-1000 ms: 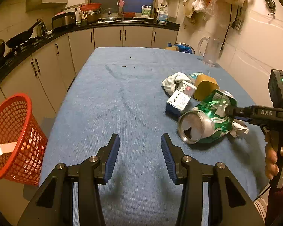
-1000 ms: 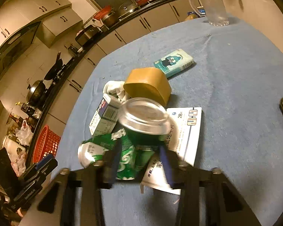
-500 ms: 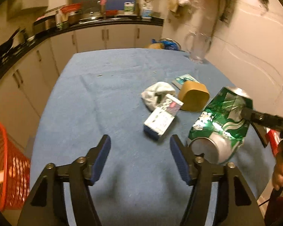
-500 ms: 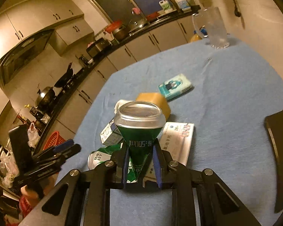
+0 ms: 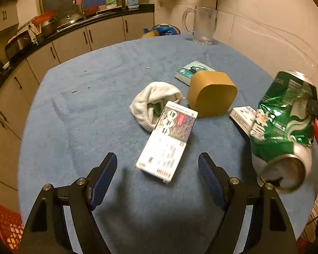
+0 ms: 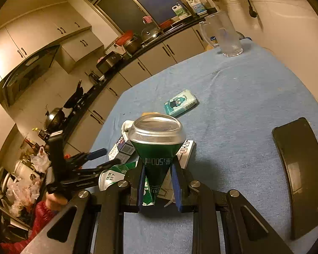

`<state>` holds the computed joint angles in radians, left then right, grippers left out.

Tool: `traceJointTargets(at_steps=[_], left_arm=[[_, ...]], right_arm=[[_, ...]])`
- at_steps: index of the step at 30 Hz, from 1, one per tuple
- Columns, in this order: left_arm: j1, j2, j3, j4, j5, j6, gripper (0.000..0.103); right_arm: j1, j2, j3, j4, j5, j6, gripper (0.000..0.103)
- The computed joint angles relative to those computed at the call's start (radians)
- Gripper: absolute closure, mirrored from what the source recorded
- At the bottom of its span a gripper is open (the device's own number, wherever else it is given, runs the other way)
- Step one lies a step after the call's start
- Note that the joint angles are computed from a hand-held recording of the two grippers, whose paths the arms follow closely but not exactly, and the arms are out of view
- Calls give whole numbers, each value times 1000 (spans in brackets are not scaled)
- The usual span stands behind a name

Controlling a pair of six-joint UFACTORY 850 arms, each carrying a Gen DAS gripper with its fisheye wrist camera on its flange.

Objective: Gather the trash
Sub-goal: 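Grasp the white printed carton with the left tool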

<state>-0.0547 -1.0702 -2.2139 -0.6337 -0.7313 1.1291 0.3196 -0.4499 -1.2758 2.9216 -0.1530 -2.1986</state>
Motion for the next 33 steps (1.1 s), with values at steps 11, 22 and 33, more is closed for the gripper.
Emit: traceJointTargets(at_steps=[11,22,33], left_arm=[[-8,-51,-68,8,-43,-71,62],[22,125,219,-211,69,157,64],[67,252,400,-396,72,350,64]], right_arm=[[-6,-18,-13,-187,-8,198,78],[10,-17,-23,-84,7,80,78],[33,-18,-41,18,20,-42,79]])
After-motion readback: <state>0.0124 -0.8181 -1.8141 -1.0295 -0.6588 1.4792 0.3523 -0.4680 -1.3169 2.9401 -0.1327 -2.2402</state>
